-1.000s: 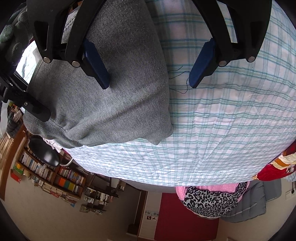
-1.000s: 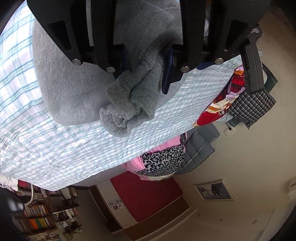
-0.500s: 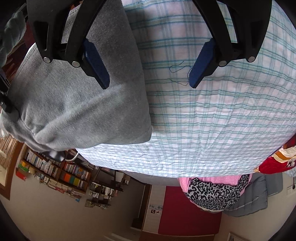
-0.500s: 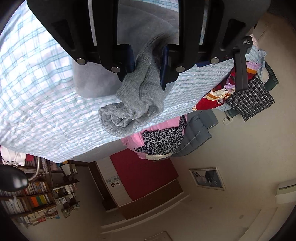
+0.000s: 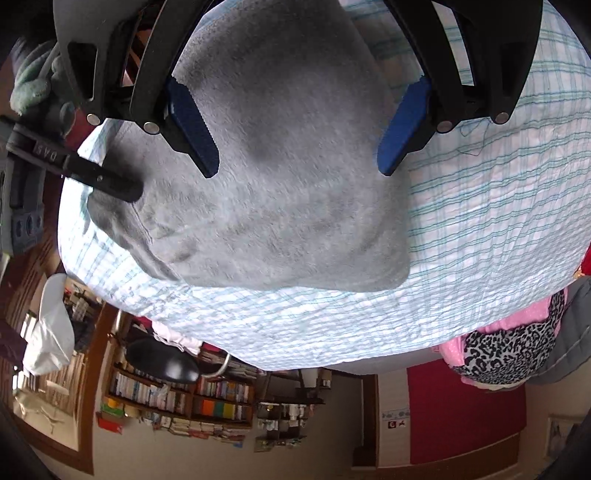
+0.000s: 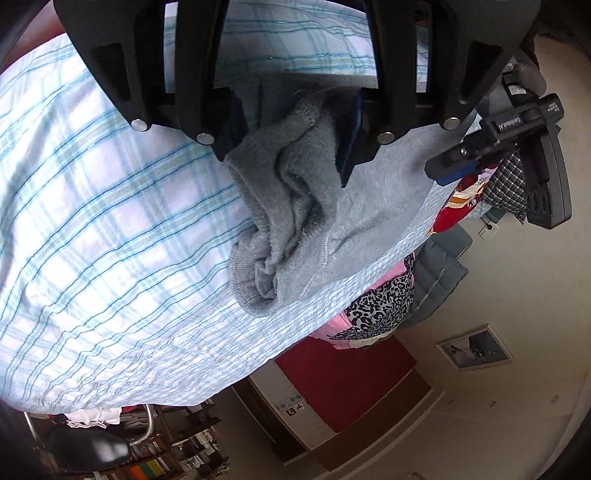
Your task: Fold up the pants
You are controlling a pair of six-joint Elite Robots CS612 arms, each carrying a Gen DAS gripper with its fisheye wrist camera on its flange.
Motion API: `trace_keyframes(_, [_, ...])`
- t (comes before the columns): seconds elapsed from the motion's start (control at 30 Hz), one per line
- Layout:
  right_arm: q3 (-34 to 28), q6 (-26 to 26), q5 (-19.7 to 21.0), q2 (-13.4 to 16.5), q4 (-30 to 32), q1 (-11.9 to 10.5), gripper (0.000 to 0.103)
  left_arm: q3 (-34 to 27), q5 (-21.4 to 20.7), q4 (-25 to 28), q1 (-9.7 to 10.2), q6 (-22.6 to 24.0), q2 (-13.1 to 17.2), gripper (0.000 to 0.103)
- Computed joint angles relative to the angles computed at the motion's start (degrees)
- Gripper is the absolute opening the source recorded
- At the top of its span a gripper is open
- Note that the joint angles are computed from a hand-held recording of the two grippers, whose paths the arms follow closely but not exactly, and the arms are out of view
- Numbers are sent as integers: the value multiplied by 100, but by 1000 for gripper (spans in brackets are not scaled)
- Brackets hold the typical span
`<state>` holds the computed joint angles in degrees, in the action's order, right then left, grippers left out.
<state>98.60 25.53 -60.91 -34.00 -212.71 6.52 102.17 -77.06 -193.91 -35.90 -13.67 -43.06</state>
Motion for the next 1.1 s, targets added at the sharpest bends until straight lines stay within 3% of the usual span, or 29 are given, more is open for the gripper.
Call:
trace_keyframes(0.13, [91,369,-47,-6,-392,-139,61,44,344,-90,-142,440,180,87])
trace_keyframes(0.3, [-73,566,-50,-47,-415,-205,61,139,132,-372,-69,374,219,87])
trace_keyframes(0.43, [-565,614,441,24,325,-274,62,216,110,-509,-44,438,211,87])
trace_keyframes(0.5, [-943,562,874,138,879,-298,62,214,72,-534,-27,416,221,87])
trace_keyframes(0.57, [-1258,414,1032,234,1468,-295,62,226,54,-561,-25,407,217,87])
trace_keyframes(0.63, [-1476,471,1152,312,1884,-298,54,230,46,-592,-18,412,225,87])
trace_keyframes(0.7, [-1506,427,977,302,1789,-274,24,221,-5,-615,4,392,239,88])
trace_keyframes(0.77, [-1436,239,797,247,1413,-250,18,214,-52,-661,18,375,260,89])
trace_keyframes(0.8, [-1392,93,515,188,1339,-205,14,211,-56,-697,19,378,276,89])
trace_keyframes(0.9, [-1331,-414,-349,87,1777,-74,10,206,-30,-783,7,410,315,89])
trace_keyframes(1.0, [-1387,-578,-472,180,2165,-42,10,200,-97,-839,31,401,333,89])
trace_keyframes(1.1, [-1318,-608,-556,198,2079,-17,12,210,-95,-886,26,414,342,89])
